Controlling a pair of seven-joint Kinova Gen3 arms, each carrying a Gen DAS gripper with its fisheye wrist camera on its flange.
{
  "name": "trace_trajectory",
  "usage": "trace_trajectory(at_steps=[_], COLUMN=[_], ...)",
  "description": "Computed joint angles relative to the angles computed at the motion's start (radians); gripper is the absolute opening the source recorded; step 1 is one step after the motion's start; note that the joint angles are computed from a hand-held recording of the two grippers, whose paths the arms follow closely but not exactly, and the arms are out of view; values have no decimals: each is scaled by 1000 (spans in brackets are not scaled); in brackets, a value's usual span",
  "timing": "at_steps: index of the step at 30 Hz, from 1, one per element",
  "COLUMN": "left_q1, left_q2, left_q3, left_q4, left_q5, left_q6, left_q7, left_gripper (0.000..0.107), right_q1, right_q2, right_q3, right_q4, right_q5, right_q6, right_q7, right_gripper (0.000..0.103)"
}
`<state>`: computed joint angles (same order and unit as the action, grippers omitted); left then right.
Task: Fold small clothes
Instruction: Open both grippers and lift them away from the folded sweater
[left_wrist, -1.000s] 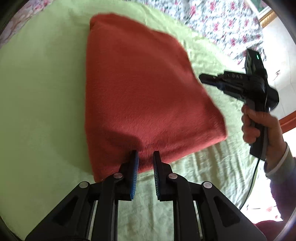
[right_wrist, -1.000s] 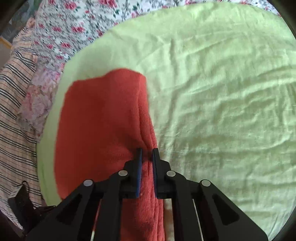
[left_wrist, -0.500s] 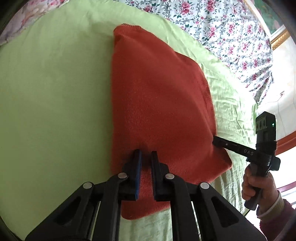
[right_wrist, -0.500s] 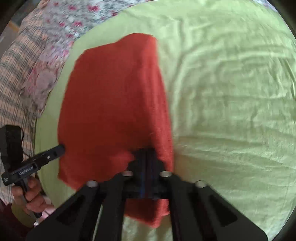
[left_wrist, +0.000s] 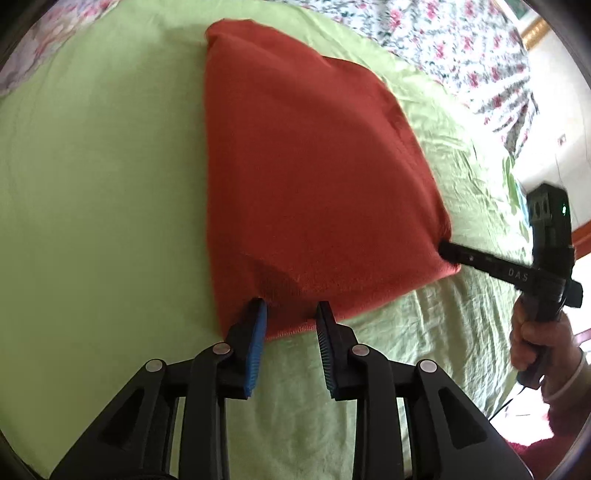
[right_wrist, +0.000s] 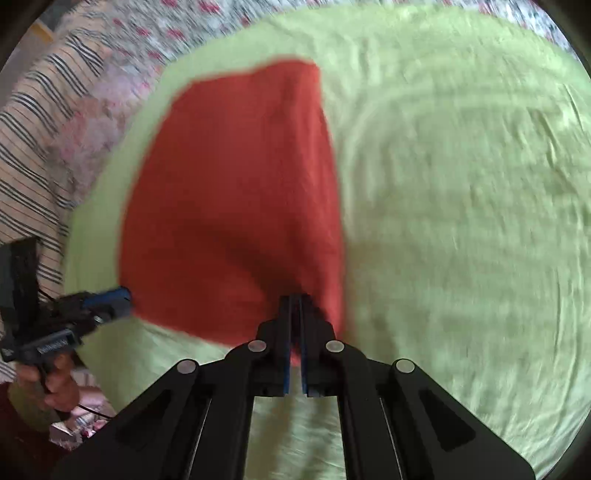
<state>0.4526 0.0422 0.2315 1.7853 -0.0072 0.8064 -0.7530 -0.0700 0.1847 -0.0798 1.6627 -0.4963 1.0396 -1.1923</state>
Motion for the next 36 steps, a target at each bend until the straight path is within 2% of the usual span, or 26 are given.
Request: trace_trajectory(at_steps=[3,9,14,16,17,20,21,25,27,28,30,33,36], left_q1=[2,30,33,32,34,38,38,52,66,72,83,102,131], left_q2=[4,22,-18,-50,-68,-112,-123,-145,-147,-149,-146,-131,-118], left_q3=[0,12,14,19,27,63,79,140,165,172,177,182,190], left_q4=[-5,-49,-38,-23,-15,8,13,25,29,33,42,37,19], left_q5=[-8,-36,-19,-32,-53,-131,-160,-257,-293,-301,-301,-305,-317], left_q6=[7,56,82,89,95,120,137,219,258,271,283,311,344], left_q7=[4,-16,-47,-30,-4,88,119,230,271,286,303,312,322], left_gripper=[29,41,45,50,54,59,61,66,68,68,69,69,71], right_q1=[35,-11,-31,-43,-53,-74,-78,-107,-122,-129,-144,-164,-178], right_q2=[1,-31,-83,-114,-132,-187,-207,-280,-306,-321,-340,-362,-377], right_q3=[-7,2,10,12,12,11,12,5,5,5,1,2,-15], right_q4=[33,45,63,76,81,108,122,168,186,198,213,233,244], right_q5=[-65,-3,41,70,96,144,144,172,171,170,172,170,200], right_q6=[-29,-61,-49,-43,-39,-34,-39,-42,-37,-35,-32,-23,-14], right_q7=[27,-40,-123,-166,-197,-256,-260,-284,-281,-278,-281,-264,-278], right_gripper=[3,3,4,5,9,36,40,45,52,54,65,76,83])
